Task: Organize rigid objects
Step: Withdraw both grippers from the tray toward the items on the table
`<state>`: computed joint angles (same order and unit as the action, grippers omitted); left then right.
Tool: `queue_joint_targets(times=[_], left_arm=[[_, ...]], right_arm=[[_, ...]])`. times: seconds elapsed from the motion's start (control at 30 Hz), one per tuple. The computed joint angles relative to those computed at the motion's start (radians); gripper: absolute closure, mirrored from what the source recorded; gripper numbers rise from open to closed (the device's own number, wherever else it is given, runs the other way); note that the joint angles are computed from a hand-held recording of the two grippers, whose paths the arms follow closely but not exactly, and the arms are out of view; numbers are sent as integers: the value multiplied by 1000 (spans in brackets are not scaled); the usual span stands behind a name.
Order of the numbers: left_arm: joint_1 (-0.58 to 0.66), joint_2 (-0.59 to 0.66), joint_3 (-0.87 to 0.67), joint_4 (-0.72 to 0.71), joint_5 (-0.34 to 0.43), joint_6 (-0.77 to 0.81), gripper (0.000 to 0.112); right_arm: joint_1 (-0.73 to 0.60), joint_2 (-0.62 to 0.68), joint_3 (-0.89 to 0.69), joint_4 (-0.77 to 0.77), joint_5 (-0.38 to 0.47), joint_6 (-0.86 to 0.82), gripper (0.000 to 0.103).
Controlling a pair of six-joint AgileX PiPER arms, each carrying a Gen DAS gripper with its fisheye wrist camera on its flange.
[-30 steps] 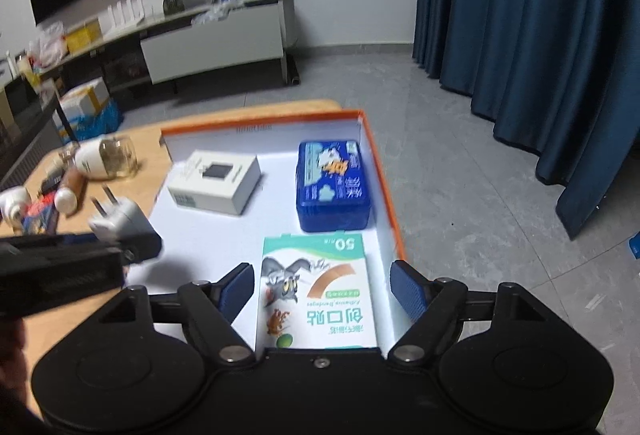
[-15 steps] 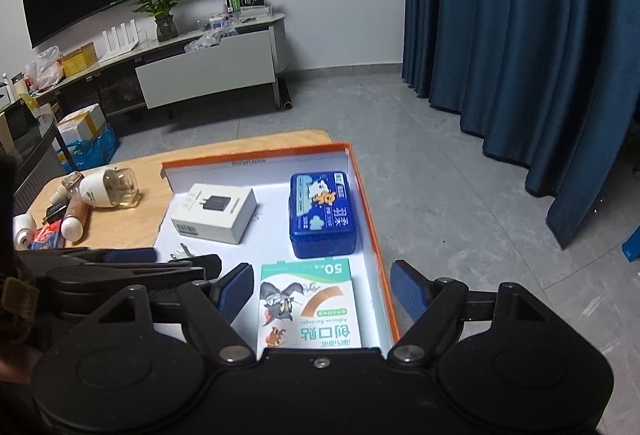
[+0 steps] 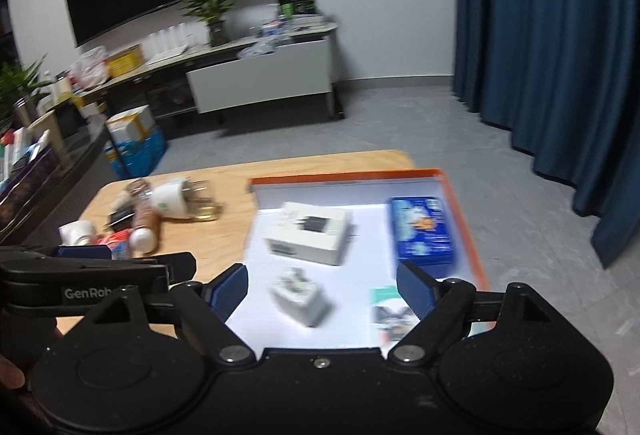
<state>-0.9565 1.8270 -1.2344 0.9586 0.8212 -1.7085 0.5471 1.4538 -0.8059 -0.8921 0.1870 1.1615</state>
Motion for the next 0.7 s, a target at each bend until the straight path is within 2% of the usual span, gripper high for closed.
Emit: queue_joint_targets(times=[0.33,0.43,0.7], left_arm=[[15,-200,280,64,26,-214,11],[15,-242,352,87,39,-277,11],[56,-303,492,96,16,-383,11]], right_arm=[[146,123,-121,175,6,-127,7],[179,146,-143,209,11,-161,7],[227,186,-173,245,22,-212,7]])
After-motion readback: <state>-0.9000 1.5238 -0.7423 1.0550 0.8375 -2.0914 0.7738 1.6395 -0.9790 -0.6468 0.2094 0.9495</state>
